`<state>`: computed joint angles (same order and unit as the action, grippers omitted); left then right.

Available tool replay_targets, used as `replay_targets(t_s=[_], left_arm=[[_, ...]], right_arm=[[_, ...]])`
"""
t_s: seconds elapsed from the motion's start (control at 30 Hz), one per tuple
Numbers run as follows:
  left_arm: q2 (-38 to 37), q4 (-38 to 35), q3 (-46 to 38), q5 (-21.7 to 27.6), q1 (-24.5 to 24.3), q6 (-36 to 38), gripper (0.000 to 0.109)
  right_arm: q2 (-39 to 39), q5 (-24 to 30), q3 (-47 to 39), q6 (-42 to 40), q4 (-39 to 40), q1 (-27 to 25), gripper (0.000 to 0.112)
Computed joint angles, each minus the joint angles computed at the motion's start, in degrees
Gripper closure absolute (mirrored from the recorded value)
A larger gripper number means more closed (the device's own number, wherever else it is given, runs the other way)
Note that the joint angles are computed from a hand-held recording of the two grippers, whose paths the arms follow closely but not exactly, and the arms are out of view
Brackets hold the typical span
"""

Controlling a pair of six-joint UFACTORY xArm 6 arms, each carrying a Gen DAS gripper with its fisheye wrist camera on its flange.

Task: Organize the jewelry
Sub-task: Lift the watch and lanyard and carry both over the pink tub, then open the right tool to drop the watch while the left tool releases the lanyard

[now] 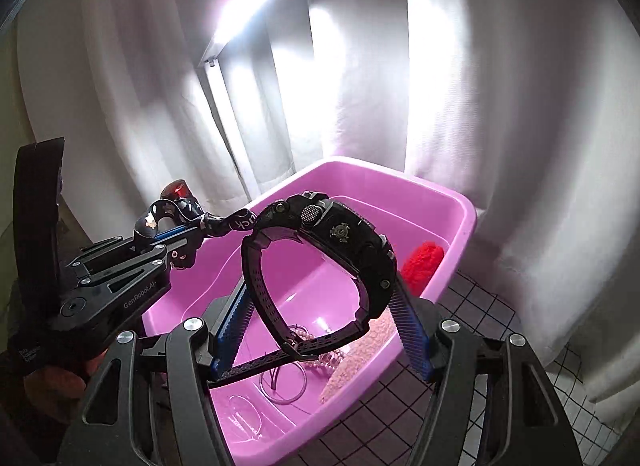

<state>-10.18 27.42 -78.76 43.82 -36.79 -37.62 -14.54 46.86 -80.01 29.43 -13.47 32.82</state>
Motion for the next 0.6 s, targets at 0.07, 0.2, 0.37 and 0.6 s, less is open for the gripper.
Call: replay_targets(t_s=[0.07, 0.2, 0.37, 0.6], left_arm=[[0.7, -1.5, 0.3, 0.0, 1.2, 1.3, 0.101], [1.8, -3.6, 0.8, -0.1, 2.9, 3.2, 0.101], [4.0, -6.9, 0.1, 0.5, 4.0, 5.2, 0.101], [6.1, -10.1, -1.4, 2.2, 4.4, 7.3, 0.098]], right_arm=[[2.2, 0.6, -1.6, -0.6, 0.7, -0.1, 0.048], [4.9, 2.9, -3.3, -0.6, 1.1, 0.3, 0.048], [8.6, 6.2, -6.1, -0.7, 1.0, -0.1, 0.048], [10.5, 9.9, -7.1, 0.8, 0.2, -0.3, 0.048]])
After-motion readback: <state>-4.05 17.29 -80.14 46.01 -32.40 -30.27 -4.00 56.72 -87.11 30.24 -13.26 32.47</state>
